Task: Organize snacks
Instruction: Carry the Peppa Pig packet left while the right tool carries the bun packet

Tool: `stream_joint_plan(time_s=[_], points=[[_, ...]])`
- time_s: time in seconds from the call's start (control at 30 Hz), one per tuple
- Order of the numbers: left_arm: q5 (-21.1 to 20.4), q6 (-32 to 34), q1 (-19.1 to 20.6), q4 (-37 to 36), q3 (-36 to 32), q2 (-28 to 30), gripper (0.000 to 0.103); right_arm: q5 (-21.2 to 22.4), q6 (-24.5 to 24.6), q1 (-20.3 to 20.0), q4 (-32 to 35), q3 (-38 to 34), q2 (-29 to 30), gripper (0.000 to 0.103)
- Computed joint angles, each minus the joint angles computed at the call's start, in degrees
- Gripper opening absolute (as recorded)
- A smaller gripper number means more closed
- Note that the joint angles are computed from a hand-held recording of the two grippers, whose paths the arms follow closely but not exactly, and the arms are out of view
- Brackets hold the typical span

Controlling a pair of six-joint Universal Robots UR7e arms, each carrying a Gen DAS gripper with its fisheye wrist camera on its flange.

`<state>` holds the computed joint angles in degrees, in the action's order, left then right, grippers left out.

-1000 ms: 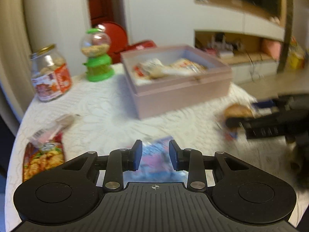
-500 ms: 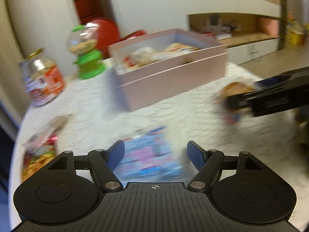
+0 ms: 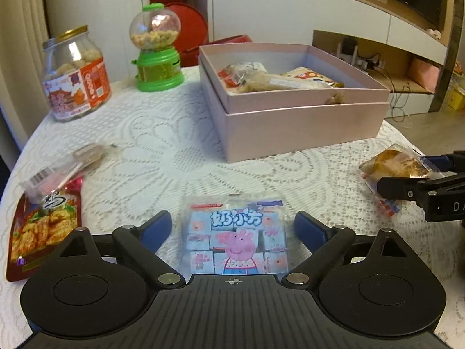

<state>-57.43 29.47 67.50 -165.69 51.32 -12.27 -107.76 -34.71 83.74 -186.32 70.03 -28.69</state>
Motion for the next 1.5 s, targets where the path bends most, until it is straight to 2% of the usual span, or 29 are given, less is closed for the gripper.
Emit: stream_joint_plan(time_s=[0.03,0.1,0.2,0.37,0.63,0.77,0.9,1.0,1.07,1.13,1.2,1.27,1.33,1.37,1.4,1.43,1.5], points=[[-0.4,0.4,0.1,-0.9,0.8,-0.3,0.090,-0.2,-0.4,0.1,0.4,-0.2,0.1,0.092],[-1.5,1.4,0.2,-4.0,3.7,-1.6,0.067,-0.8,-1.6,0.3,1.4,-0.7,0.3,0.096],[-2.9,0.4,0.4,-5.4,7.5,-3.8,0.067,-1.4,-3.3,0.5,3.7,-1.7,0.7,0.103],[-2.9,1.1,0.3,-8.5,10.7,-4.9,0.067,-2.3,-4.1,0.7,4.3,-2.3,1.0,0.103],[-4.0,0.6,0.5,-8.4,12.0,-5.8,0.070,-1.5,-4.3,0.5,3.7,-1.6,0.6,0.103],[-5.5,2.3,0.7,-7.1,15.7,-8.4,0.070,-0.4,-3.9,0.3,3.7,-0.9,-0.1,0.102],[-7.5,1.5,1.2,-6.5,18.3,-10.5,0.070,0.1,-3.3,0.1,7.0,-3.1,0.2,0.101],[-7.1,0.6,0.9,-5.5,19.6,-11.5,0.070,-1.0,-7.0,0.8,5.8,-4.1,1.4,0.095],[-6.4,0.3,0.6,-4.8,20.4,-12.1,0.070,-2.0,-11.6,1.5,3.9,-4.0,2.1,0.094],[-5.6,0.1,0.2,-4.4,21.1,-12.5,0.070,-2.9,-13.5,2.1,6.6,-4.4,2.2,0.094],[-5.0,0.0,0.0,-4.3,21.8,-12.9,0.070,-3.3,-11.7,2.3,10.7,-5.5,2.2,0.095],[-4.9,-0.2,0.0,-4.5,22.5,-13.3,0.071,-3.1,-7.1,2.2,14.6,-7.4,2.4,0.097],[-5.0,-0.5,0.0,-4.5,22.7,-13.4,0.071,-2.7,-4.4,2.2,15.2,-8.3,2.8,0.096],[-4.9,-0.4,0.0,-4.7,22.9,-13.5,0.071,-2.7,-3.9,2.3,14.7,-8.3,2.8,0.093],[-4.8,-0.4,0.0,-4.8,23.0,-13.5,0.071,-3.1,-4.2,2.4,13.4,-7.9,2.9,0.084],[-4.7,-0.4,-0.1,-4.8,23.0,-13.5,0.071,-3.6,-5.2,2.6,12.2,-7.2,2.8,0.082],[-4.7,-0.6,-0.1,-4.7,23.1,-13.7,0.071,-3.6,-6.6,2.9,10.7,-5.1,1.9,0.071]])
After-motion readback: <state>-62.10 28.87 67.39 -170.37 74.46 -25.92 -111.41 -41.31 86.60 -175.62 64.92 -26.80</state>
